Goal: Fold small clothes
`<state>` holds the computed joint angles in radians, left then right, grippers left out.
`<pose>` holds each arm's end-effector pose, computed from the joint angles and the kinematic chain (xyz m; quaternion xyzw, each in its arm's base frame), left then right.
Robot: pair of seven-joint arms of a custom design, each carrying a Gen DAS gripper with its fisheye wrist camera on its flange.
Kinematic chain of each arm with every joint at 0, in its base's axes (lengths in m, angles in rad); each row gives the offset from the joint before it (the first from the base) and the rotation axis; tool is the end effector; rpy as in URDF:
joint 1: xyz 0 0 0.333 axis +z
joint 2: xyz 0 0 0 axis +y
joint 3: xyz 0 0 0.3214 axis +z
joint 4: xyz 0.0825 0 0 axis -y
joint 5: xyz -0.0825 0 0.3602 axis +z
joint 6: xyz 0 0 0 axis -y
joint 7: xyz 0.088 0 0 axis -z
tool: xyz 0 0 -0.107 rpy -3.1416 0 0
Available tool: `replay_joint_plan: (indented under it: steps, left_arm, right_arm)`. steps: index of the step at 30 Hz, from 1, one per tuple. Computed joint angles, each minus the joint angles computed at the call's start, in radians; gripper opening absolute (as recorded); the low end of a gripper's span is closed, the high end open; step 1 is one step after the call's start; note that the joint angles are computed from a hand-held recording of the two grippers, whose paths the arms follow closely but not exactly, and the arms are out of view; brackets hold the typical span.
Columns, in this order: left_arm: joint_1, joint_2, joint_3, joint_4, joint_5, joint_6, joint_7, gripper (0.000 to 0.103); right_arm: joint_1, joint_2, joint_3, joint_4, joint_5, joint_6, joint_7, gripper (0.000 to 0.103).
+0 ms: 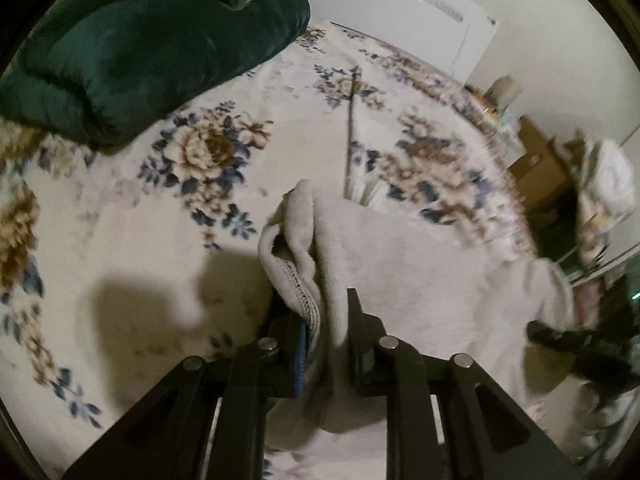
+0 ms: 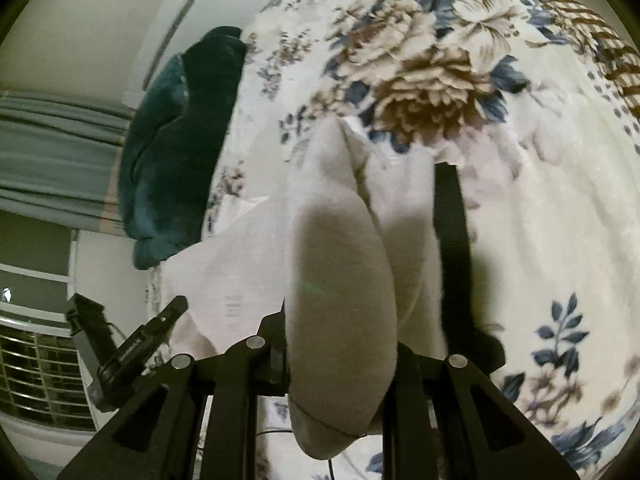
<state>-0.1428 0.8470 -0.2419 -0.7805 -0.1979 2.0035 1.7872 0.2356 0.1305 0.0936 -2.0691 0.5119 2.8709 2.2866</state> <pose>0.7479 -0.2177 0.4909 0.5179 -0.8136 0.2643 0.0070 0.5722 0.1643 0.4609 -0.3347 0.8744 0.0620 0.3457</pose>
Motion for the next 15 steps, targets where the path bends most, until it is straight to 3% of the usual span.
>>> replay_joint_plan:
  steps: [2, 5, 6, 10, 12, 14, 15]
  left_arm:
    - [-0.010, -0.045, 0.014, -0.080, 0.025, 0.055, 0.016, 0.021]
    - [-0.033, -0.108, 0.035, -0.185, 0.080, 0.142, 0.028, 0.026]
    - [-0.044, -0.130, 0.046, -0.224, 0.103, 0.177, 0.022, 0.034]
    - [-0.069, -0.170, 0.067, -0.289, 0.175, 0.245, -0.006, 0.046]
    - [-0.076, -0.183, 0.072, -0.307, 0.199, 0.252, -0.020, 0.078]
    - [-0.082, -0.202, 0.076, -0.335, 0.221, 0.272, -0.034, 0.091]
    - [-0.083, -0.218, 0.077, -0.356, 0.230, 0.285, -0.041, 0.096]
  right_arm:
    - [0.010, 0.005, -0.020, 0.010, -0.075, -0.041, 0.041, 0.021]
    - [0.046, 0.019, -0.069, 0.082, -0.333, -0.201, 0.202, 0.024]
    - [0.048, 0.022, -0.070, 0.096, -0.368, -0.228, 0.230, 0.026]
    - [0.072, 0.038, -0.083, 0.176, -0.554, -0.383, 0.379, 0.034]
    - [0.086, 0.052, -0.082, 0.235, -0.634, -0.493, 0.432, 0.048]
    - [0.105, 0.066, -0.080, 0.290, -0.712, -0.601, 0.482, 0.060]
    - [0.122, 0.078, -0.079, 0.331, -0.763, -0.684, 0.510, 0.074]
